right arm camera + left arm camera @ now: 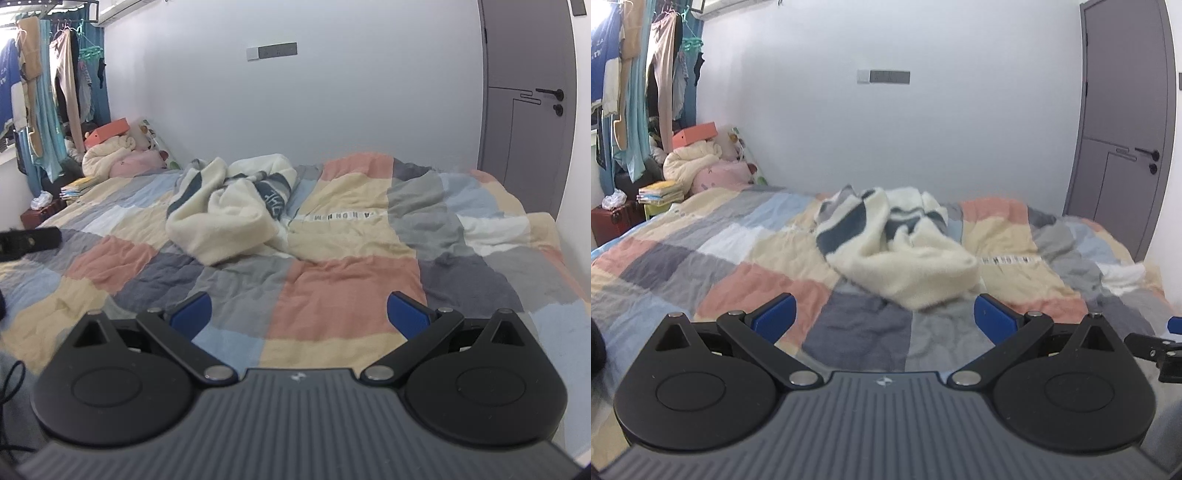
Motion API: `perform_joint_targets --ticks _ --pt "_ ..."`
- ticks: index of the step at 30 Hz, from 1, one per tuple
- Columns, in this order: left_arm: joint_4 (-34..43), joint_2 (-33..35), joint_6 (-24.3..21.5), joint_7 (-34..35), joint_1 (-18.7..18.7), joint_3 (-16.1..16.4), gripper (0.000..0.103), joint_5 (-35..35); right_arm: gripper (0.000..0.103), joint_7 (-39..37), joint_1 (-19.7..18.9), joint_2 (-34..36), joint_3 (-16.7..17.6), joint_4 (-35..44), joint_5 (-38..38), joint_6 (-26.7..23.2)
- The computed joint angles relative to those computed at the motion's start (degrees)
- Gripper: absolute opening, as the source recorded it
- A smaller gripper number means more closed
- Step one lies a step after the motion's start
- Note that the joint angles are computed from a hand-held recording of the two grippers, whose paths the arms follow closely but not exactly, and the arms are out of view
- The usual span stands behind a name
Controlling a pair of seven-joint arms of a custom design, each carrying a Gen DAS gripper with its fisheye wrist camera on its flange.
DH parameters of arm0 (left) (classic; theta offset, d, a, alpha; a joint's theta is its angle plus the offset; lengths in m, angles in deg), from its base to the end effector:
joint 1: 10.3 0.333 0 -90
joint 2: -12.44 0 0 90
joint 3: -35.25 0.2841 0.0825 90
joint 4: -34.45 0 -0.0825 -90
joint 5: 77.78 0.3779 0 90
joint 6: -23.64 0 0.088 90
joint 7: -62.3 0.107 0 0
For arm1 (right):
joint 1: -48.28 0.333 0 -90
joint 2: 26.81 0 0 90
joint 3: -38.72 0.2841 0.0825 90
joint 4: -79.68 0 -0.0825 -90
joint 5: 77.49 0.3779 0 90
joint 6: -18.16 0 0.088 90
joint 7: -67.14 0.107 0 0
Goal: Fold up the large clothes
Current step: 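Reach the right gripper into the blanket and pinch a fold while the left gripper approaches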
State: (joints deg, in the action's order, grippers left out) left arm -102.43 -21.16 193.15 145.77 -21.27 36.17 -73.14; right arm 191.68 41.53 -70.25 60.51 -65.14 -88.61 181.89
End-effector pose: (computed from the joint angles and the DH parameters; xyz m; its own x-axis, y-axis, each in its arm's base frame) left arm 0.4243 -0.0791 0.6460 -0.1501 -0.9881 0.0344 -0.4030 0.0294 -0.9147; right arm 0.3786 0.1462 0.6031 -0.0803 -0.9932 -0.0838 -0.4554 0.1113 -0.8833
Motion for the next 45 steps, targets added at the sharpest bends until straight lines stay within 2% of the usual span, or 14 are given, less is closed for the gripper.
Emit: perform_joint_targets --ticks 6,13,16,20,23,24,26,28,33,35,38,41,42,45 --pt "5.85 6.18 2.08 -1.55 2.36 -1.69 0.103 1.12 0.103 -0.43 -2.11 7.38 -0.17 5.63 -0.74 3.22" --pt "14.09 14.39 5.01 0.33 0.37 -0.35 0.103 -0.75 0.103 1.40 -7.85 15.99 2.97 14.73 -6.76 6.05" --pt "18.87 19.48 5.47 2.12 -1.85 1.30 0.103 -4.88 0.103 3.70 -9.12 20.42 3.51 18.83 -9.66 6.89" --pt "24.17 27.06 7.60 12.91 -7.18 5.31 0.103 -17.38 0.103 5.61 -7.35 27.53 1.73 23.76 -12.03 9.87" --pt "26.48 32.17 8.55 7.23 -2.53 1.88 0.103 -11.83 0.103 12.86 -11.51 31.89 5.75 27.97 -22.20 9.00" --pt "27.33 33.71 8.24 8.88 -2.07 1.37 0.103 -14.27 0.103 15.56 -12.66 33.59 7.00 29.30 -26.07 8.76" --pt "29.21 36.98 8.60 14.02 -0.39 -0.44 0.103 -20.76 0.103 17.91 -12.50 36.59 7.04 31.26 -29.62 8.70" --pt "31.47 40.66 9.14 9.11 -0.31 0.90 0.103 -16.24 0.103 19.59 -11.55 40.01 6.40 33.12 -31.54 8.28" --pt "43.65 51.68 5.20 11.91 8.74 -7.44 0.103 -21.06 0.101 10.81 -8.16 48.34 4.42 37.46 -18.75 7.69" --pt "49.15 56.46 2.28 15.30 13.67 -13.10 0.103 -23.44 0.097 7.25 -7.40 51.88 4.37 40.22 -14.19 7.37" --pt "53.15 60.69 -2.84 14.94 18.26 -18.17 0.103 -25.12 0.093 6.65 -4.77 56.42 2.07 43.55 -12.59 9.36" --pt "56.17 63.80 -5.66 13.57 18.33 -18.21 0.103 -22.22 0.082 6.07 -1.75 59.16 -1.40 43.92 -13.03 14.19" --pt "58.31 65.50 -7.38 13.13 18.94 -19.09 0.103 -22.55 0.082 4.80 -1.61 59.93 -1.42 43.78 -12.25 15.18" --pt "60.75 68.03 -9.22 13.17 20.28 -21.10 0.103 -24.15 0.081 -2.83 -6.57 62.97 4.94 44.56 -6.31 16.55"
